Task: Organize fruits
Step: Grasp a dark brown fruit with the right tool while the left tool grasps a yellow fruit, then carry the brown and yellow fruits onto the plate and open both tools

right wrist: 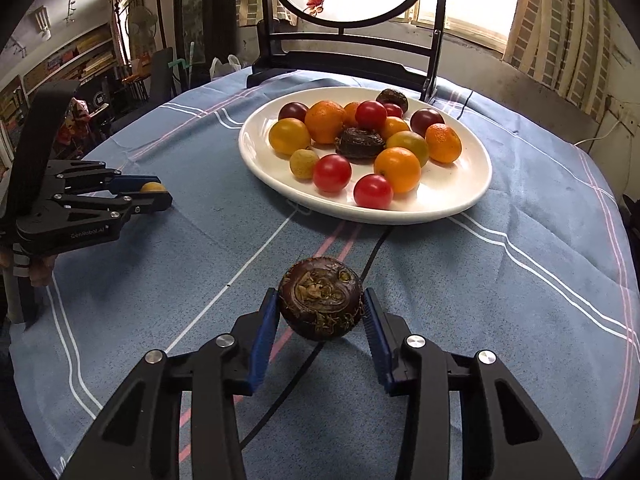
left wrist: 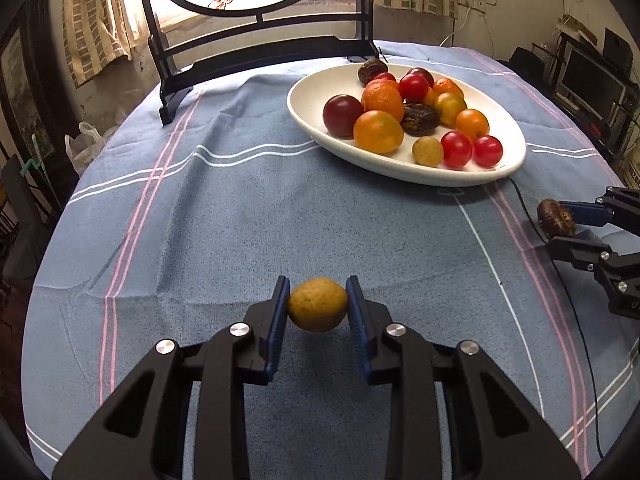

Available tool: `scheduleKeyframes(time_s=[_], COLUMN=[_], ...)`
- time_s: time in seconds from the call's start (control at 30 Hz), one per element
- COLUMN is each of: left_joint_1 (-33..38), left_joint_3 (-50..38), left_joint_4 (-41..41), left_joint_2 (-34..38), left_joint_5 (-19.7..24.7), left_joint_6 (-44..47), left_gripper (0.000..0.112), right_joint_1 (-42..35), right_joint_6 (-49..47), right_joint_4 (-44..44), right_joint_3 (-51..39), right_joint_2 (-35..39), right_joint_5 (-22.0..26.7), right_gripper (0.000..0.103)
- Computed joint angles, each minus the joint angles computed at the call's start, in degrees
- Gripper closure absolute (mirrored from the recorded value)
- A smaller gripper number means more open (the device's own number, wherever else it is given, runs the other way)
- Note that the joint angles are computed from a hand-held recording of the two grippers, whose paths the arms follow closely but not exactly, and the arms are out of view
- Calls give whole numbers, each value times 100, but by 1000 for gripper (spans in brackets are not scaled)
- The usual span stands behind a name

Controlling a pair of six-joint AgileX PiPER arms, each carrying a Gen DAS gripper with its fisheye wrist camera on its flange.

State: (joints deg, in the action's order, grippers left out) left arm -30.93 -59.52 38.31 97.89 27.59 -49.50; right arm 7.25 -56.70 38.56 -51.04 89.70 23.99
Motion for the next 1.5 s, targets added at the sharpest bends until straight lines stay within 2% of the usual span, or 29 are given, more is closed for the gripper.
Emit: scheduleKeyframes(time_s=[0.27, 0.67, 1.0, 1.2, 1.5], left_joint_1=[-752, -1255, -958, -699, -392], left_joint_3=[-54, -405, -864, -1723, -3823], left_joint_4=[1340, 1594, 1324, 939, 247], left_joint_2=[-326, -325, -149, 275, 1660], left_joint_5=[663, 1002, 785, 838, 1269], left_joint_6=[-1302, -1524, -1075, -550, 406], left_gripper=[84, 84, 84, 84, 84], right_joint_1=[126, 9, -183, -301, -188], right_joint_6=[-204, -707, -1016, -685, 605], right_joint_4=[281, 826, 1114, 946, 164], right_joint_3=[301, 487, 238, -475, -2311], right_joint_2=[-524, -972, -719, -356, 946], right_joint_5=[53, 367, 498, 496, 500], right_gripper=[61, 61, 61, 60, 60])
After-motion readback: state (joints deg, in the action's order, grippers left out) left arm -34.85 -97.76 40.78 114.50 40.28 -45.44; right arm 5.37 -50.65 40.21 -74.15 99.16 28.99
